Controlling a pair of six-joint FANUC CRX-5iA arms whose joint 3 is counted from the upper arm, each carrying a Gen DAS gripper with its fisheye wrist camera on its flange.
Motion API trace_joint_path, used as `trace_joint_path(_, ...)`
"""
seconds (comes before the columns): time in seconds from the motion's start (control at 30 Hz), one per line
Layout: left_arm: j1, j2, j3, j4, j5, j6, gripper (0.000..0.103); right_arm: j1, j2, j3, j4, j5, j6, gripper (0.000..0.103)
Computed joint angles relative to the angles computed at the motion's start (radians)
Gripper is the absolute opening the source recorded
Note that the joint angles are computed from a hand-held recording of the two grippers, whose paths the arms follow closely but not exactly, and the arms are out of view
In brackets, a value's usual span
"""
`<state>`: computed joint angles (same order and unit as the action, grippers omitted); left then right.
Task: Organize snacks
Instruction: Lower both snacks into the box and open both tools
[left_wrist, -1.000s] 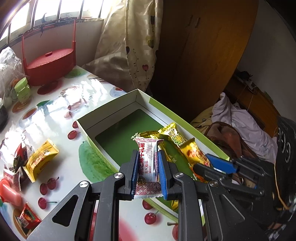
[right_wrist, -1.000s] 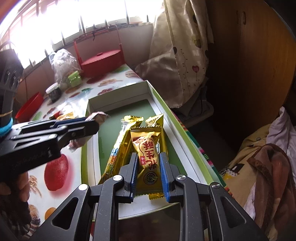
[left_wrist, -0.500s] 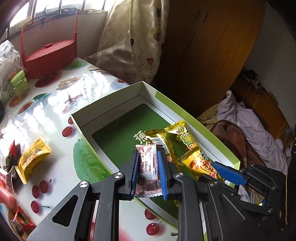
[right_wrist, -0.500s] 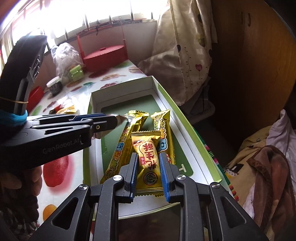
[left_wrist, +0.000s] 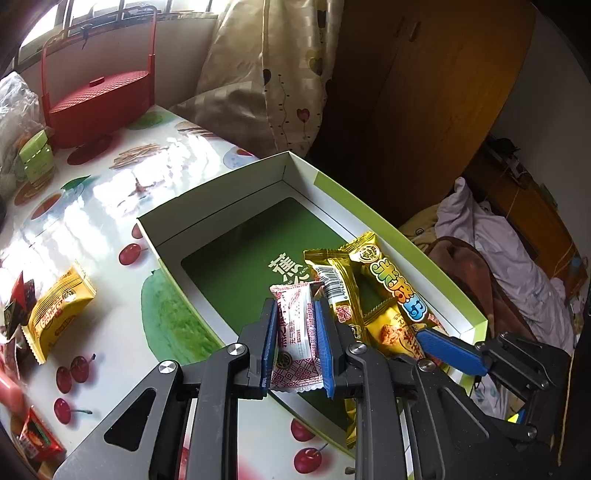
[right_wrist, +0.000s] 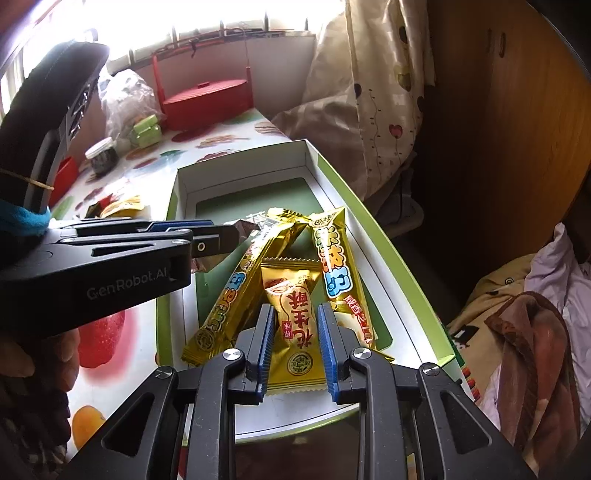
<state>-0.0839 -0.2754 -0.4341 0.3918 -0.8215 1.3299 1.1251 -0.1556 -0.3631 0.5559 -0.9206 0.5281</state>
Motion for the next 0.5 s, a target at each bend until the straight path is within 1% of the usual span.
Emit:
trace_joint_path(0.23, -0.003, 0.005, 0.010, -0.018, -0.005, 0.010, 0.021, 0.000, 0.003, 0.001, 0.006, -0.005, -0.011, 0.022)
trace_joint_path(0.27, -0.003, 0.005, 0.009, -0.018, -0.003, 0.009, 0.021, 0.000, 0.004, 0.001, 0.008, -0.005, -0.013, 0.025)
trace_joint_path(0.5, -0.006, 0.003, 0.009, -0.027, -0.003, 0.014, 0.022, -0.001, 0.000, -0.007, 0.017, 0.000, -0.031, 0.029)
